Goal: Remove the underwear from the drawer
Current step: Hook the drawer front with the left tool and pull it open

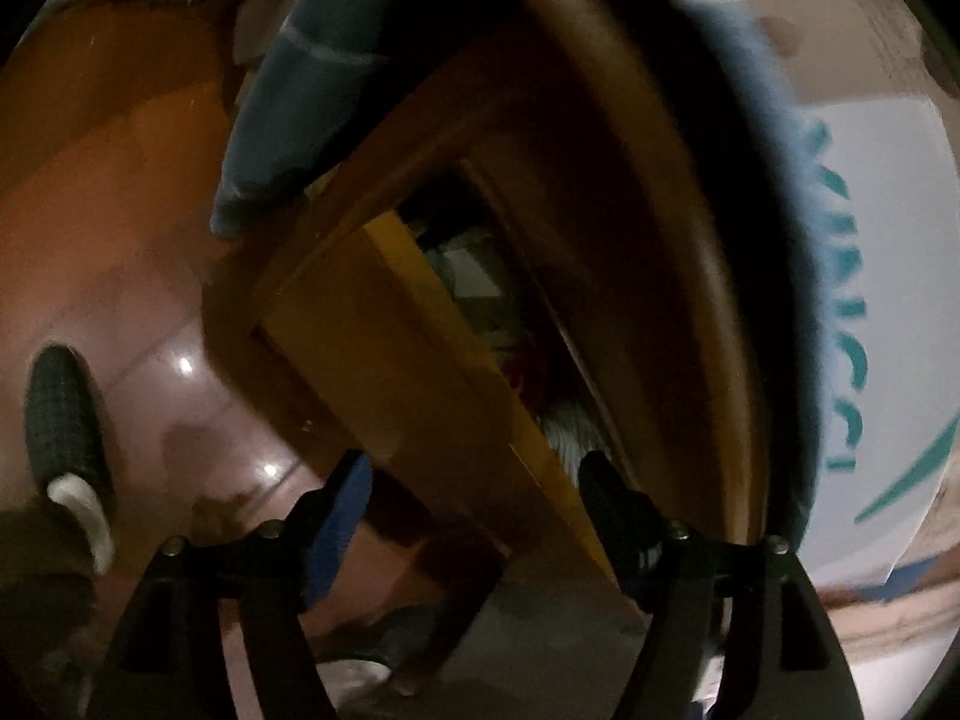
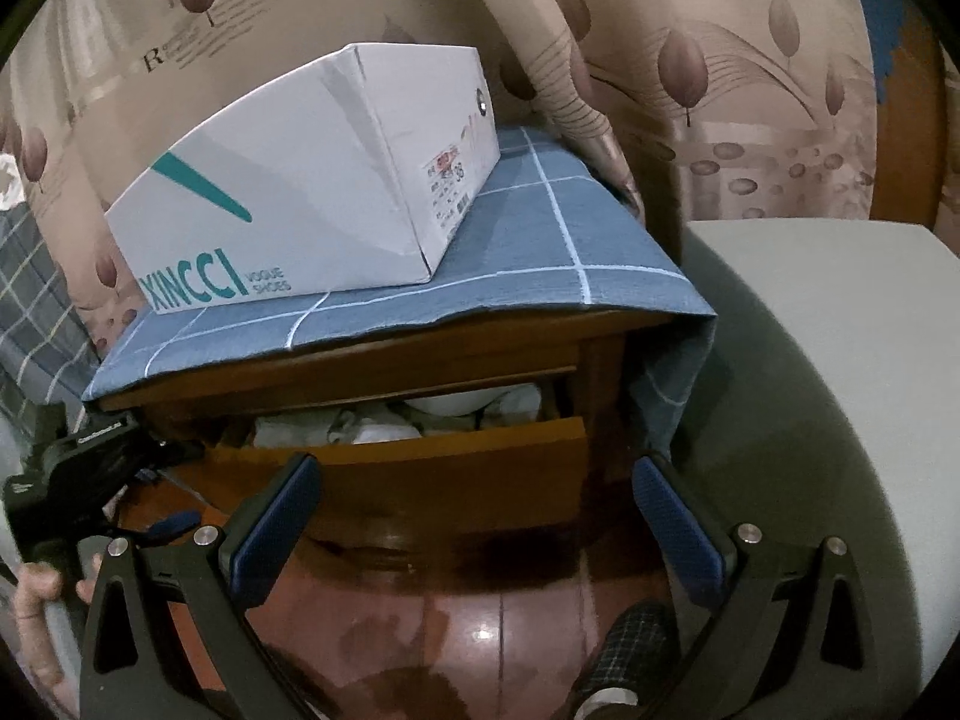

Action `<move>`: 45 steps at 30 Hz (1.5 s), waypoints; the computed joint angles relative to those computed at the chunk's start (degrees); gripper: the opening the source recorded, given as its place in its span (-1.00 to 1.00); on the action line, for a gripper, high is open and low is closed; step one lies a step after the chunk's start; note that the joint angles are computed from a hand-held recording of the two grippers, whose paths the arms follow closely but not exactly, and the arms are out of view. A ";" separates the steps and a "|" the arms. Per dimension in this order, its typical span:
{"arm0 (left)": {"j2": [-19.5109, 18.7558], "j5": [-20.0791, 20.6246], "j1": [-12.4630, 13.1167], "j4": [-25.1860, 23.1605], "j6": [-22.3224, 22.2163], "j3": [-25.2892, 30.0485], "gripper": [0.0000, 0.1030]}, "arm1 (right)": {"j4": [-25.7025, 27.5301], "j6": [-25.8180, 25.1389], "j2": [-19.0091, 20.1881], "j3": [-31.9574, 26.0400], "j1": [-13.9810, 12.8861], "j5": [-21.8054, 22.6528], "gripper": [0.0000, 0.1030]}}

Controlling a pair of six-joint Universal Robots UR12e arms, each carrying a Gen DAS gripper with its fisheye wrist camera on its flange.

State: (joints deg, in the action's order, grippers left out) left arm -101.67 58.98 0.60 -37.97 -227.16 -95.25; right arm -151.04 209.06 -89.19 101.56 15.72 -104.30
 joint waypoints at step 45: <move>1.04 -0.16 2.19 -18.57 -2.60 -1.00 0.98 | 1.48 -3.27 0.85 -0.94 1.63 -3.40 0.99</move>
State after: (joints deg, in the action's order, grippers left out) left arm -100.63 58.82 2.78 -56.55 -229.76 -96.25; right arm -149.56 205.79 -88.35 100.62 17.36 -107.70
